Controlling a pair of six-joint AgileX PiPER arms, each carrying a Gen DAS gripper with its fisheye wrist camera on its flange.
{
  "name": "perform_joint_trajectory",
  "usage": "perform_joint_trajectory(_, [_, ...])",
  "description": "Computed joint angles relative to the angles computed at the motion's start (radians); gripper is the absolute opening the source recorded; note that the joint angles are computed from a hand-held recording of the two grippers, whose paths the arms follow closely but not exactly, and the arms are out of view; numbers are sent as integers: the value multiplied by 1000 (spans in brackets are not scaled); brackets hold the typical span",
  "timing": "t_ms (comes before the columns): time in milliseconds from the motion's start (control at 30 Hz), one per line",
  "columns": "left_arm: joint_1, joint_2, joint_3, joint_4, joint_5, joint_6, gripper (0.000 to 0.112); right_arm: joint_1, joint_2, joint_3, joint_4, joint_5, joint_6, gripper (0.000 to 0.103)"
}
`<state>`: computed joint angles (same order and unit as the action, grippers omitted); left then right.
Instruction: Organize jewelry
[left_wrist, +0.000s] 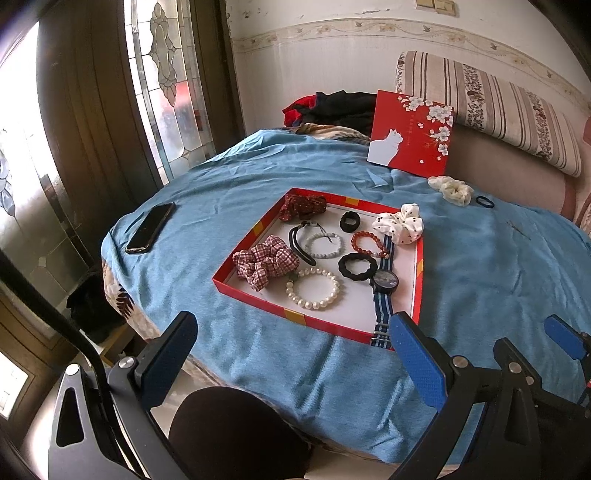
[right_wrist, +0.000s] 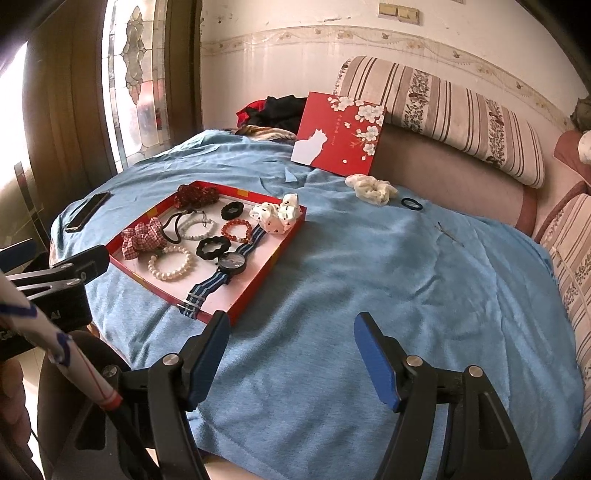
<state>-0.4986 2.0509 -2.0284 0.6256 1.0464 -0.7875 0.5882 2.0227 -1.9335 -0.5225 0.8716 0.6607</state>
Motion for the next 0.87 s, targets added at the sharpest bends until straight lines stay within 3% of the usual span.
perform_joint_trajectory(500, [-3, 26, -40, 17, 11, 23, 103, -6, -1, 9, 26, -8, 1, 75])
perform_joint_trajectory(733, [-29, 149, -247, 23, 69, 129, 103, -54, -39, 95, 41, -52, 35, 76])
perform_joint_trajectory(867, [-41, 285, -507, -63, 159, 245, 103, -95, -69, 168, 38, -79, 64, 76])
